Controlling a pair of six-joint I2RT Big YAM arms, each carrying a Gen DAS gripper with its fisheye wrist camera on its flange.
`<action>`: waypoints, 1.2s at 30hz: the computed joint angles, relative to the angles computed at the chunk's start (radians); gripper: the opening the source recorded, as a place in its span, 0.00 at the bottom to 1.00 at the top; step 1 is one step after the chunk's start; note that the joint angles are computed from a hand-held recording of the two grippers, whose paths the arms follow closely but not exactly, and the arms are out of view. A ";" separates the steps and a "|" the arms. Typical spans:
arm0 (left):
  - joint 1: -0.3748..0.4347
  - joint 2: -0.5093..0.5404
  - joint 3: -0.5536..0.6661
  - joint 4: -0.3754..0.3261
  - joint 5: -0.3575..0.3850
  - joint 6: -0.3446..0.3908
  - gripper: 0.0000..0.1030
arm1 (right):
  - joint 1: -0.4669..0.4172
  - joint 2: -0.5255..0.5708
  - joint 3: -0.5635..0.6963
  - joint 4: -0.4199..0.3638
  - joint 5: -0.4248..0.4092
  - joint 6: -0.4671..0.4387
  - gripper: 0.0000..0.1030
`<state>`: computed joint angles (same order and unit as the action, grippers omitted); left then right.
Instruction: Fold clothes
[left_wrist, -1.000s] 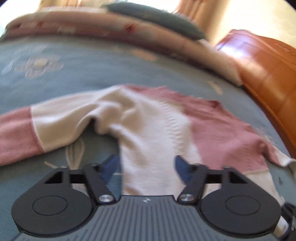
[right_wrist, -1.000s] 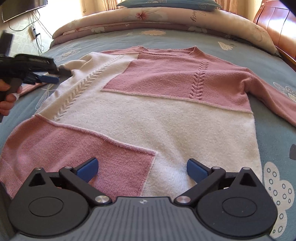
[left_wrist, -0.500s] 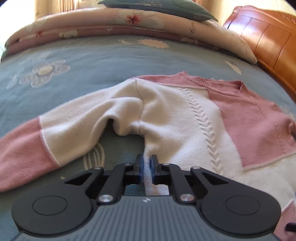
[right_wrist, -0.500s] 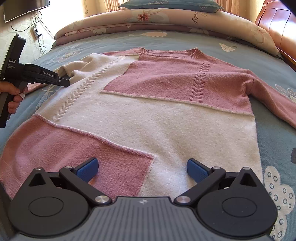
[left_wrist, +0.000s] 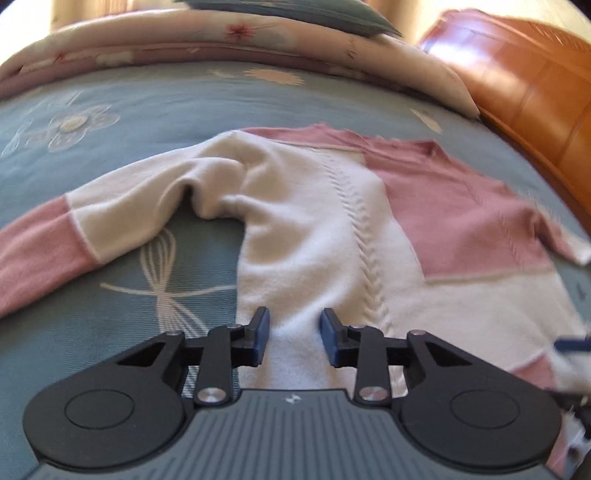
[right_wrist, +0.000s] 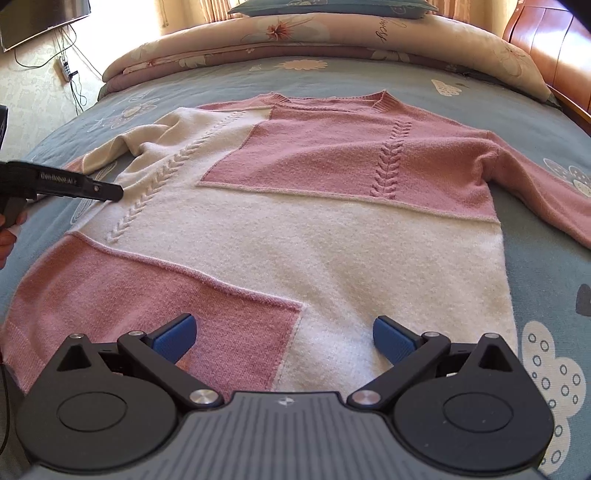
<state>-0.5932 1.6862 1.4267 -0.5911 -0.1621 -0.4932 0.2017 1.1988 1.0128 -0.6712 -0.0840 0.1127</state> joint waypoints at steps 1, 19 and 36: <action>0.001 -0.004 0.004 -0.002 0.014 -0.002 0.29 | -0.005 -0.003 0.001 -0.003 -0.003 0.008 1.00; -0.033 0.018 -0.019 0.036 -0.090 0.125 0.23 | -0.040 -0.035 -0.016 0.003 0.007 0.065 1.00; -0.005 -0.075 -0.059 0.028 -0.022 0.039 0.51 | -0.044 -0.034 0.011 0.006 0.002 0.022 1.00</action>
